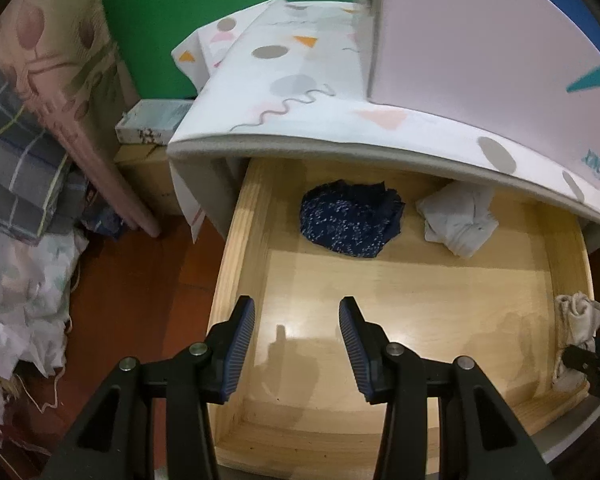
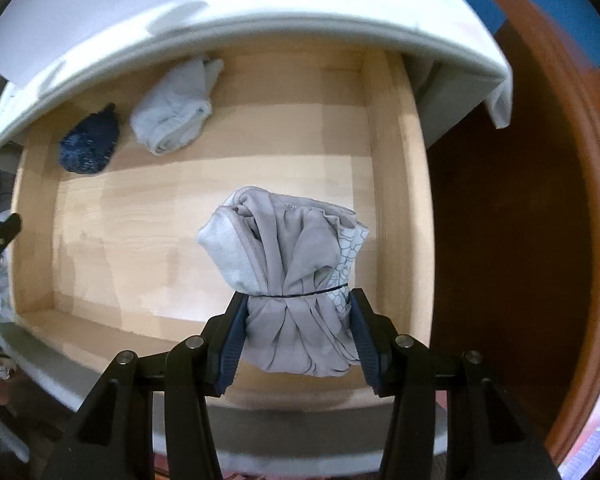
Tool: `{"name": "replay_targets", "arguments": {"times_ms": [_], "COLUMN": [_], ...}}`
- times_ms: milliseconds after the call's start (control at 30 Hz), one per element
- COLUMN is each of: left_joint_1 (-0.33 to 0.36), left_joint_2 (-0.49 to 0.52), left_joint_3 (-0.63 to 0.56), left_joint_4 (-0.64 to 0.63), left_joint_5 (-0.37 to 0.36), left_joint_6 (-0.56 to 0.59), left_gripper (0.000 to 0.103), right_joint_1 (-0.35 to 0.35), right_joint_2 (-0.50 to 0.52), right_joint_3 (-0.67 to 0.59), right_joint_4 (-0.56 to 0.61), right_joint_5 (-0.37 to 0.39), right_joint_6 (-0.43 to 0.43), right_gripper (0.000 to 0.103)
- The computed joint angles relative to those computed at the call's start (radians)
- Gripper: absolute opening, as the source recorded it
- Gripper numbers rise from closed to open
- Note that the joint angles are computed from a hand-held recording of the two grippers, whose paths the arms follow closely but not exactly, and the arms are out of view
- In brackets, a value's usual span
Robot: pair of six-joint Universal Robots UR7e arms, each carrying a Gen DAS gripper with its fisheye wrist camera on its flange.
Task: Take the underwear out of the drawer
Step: 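Carry the grey bundled garment with the right tool up over the box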
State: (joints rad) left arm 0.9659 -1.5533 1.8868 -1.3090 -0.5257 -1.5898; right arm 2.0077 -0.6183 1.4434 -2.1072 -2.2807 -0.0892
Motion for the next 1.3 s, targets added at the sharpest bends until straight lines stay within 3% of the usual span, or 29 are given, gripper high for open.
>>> {"name": "replay_targets", "arguments": {"times_ms": [333,633,967,1300], "left_joint_1": [-0.003,-0.024,-0.031,-0.025], "left_joint_2": [-0.022,-0.024,-0.031,-0.003], "left_joint_3": [0.006,-0.006,-0.012,-0.045], "left_joint_4": [0.039,0.111,0.117,0.204], "left_joint_5": [-0.019,-0.003,0.003,0.006], "left_joint_6": [-0.076,-0.126,-0.144,-0.186], "left_gripper": [0.045,0.045,0.045,0.045], "right_joint_1": [0.06,0.135,0.183,0.193], "right_joint_2": [-0.084,-0.065,0.136,0.459], "right_joint_3": [-0.007,-0.184,-0.56,-1.071], "right_joint_4": [-0.019,0.009,0.085,0.285], "right_joint_5": [0.05,0.094,0.081,0.05], "right_joint_6": [-0.069,-0.105,-0.115,-0.114], "right_gripper": [0.046,0.046,0.046,0.046]}}
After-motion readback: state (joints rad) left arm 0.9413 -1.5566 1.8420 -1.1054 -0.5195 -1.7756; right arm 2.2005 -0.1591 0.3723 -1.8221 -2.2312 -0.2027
